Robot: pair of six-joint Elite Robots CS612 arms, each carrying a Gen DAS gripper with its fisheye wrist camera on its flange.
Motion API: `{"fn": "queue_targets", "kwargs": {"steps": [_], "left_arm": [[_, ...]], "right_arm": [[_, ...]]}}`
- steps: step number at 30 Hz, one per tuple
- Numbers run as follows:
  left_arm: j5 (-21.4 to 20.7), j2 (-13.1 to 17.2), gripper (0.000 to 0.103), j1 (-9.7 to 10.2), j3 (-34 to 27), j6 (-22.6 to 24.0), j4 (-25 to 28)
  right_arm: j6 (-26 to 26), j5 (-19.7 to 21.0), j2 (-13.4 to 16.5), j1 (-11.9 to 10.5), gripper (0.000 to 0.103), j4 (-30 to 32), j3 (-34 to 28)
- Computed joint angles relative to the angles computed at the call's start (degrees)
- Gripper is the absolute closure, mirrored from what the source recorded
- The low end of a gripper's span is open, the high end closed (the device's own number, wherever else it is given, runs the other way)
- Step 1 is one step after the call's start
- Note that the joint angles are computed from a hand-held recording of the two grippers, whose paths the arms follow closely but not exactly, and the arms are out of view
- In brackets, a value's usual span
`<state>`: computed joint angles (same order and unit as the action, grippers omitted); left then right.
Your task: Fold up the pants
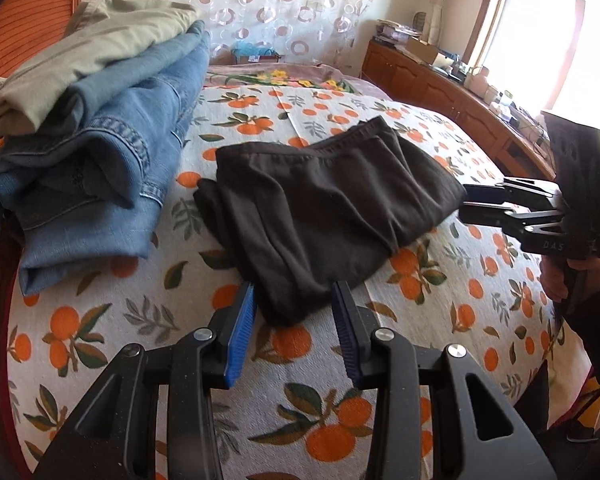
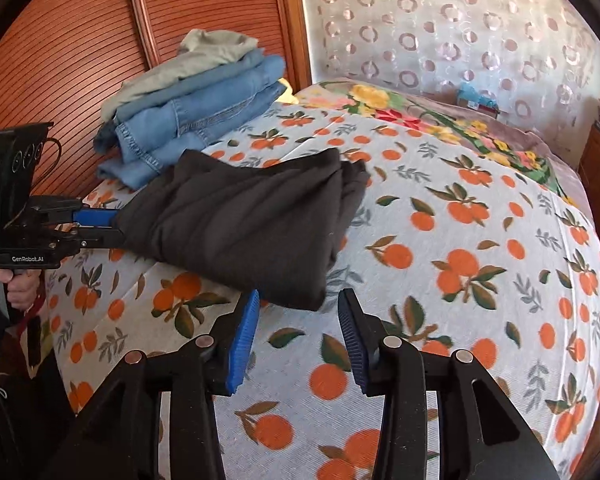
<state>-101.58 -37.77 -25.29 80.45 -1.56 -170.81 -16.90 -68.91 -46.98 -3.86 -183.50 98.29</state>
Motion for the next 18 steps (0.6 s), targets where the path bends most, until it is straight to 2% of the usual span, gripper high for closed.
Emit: {"fn": "queue_targets", "kwargs": {"steps": [6,7,8,9,11,13,15,18], "left_arm": [[1.3,0.1,0.063,-0.45,-0.1,1.3,2.3],[1.2,0.2,0.063,-0.39,-0.1,0.9,1.7],[1.0,0.3,0.063,-0.3,0.0,0.5,1.0],[1.2,0.4,0.063,-0.27,0.0,0.1,0.5],[1.0,0.7,0.072,-0.19,-0.1,0.1,-0.6],[1.4,0.8,0.091,-0.22,0.0,0.3,-1.3],[1.2,0.8,0.095,-0.16,0.0,0.6,-2.0],[3.9,0.4,0.097,-0.46,1.0,1.5,-4.1]], "right_arm": [[0.5,0.3,1.2,0.1,0.061,1.5,-1.8],[1.0,0.8,1.3,-0.1,0.063,1.4,-1.8],[1.2,1.1,1.5,-0.1,0.072,1.3,-2.0],[1.1,1.2,1.6,-0.1,0.073,1.6,-2.1],[0.7,1.0,1.5,-0.1,0.081,1.4,-2.0],[0.6,1.1,1.4,0.0,0.086,1.2,-1.8],[0.5,1.3,1.4,-0.1,0.09,0.9,-1.7],[1.1,1.1,1.3,-0.2,0.093,-0.7,-1.2]]}}
